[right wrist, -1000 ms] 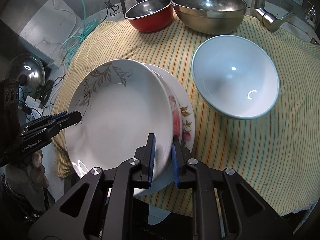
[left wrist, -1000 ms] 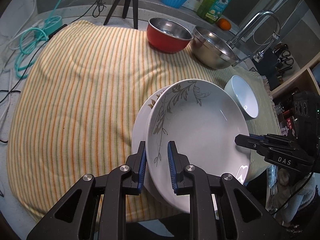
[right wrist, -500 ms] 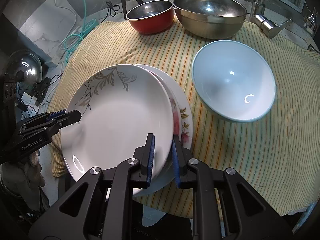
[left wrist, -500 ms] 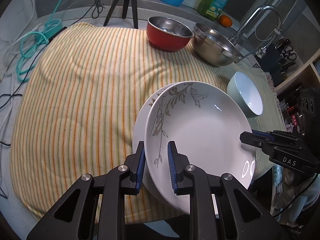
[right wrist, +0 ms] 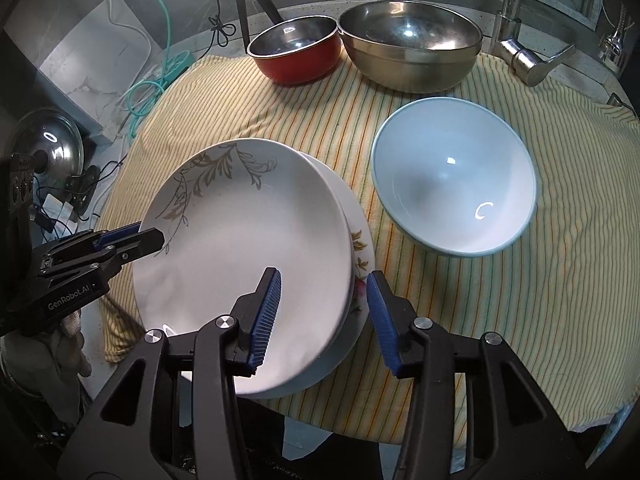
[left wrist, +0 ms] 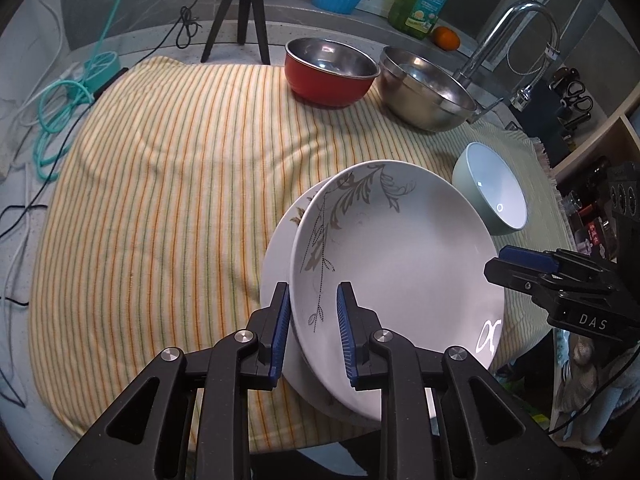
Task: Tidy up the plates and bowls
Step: 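Open the left gripper to release the white plate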
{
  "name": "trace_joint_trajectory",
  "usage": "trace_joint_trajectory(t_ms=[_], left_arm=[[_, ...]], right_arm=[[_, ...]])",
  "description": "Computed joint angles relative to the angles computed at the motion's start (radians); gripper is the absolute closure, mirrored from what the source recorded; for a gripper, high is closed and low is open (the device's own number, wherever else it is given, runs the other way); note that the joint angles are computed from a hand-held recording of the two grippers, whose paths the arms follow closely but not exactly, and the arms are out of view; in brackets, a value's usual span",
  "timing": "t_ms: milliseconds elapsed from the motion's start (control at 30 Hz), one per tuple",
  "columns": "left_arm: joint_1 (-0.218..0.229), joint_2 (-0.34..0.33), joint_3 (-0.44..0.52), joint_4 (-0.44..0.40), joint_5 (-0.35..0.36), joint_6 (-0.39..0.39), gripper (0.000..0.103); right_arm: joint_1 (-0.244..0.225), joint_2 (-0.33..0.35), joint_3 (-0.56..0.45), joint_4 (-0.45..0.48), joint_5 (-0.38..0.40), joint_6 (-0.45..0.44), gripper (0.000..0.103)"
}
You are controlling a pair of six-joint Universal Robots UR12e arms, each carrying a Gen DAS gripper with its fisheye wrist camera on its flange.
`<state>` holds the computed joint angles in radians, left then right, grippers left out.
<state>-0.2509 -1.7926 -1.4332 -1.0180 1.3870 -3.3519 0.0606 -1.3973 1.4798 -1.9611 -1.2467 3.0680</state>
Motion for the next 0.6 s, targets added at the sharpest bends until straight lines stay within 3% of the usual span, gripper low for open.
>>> trace_joint_trajectory(t_ms=[133, 267, 600], left_arm=[[0.001, 0.002, 0.000, 0.003, -0.004, -0.009, 0.077], [0.004, 0.006, 0.003, 0.013, 0.000, -0.018, 0.057], [0.017, -0.027, 0.058, 0.068, -0.041, -0.037, 0.056]], right_arm=[[-0.005, -0.004, 0.003, -0.006, 0.009, 0.003, 0.055], [-0.017, -0.007, 0.003, -0.016, 0.029, 0.009, 0.046], [-0.071, -0.014, -0.002, -0.108, 0.116, 0.066, 0.040]])
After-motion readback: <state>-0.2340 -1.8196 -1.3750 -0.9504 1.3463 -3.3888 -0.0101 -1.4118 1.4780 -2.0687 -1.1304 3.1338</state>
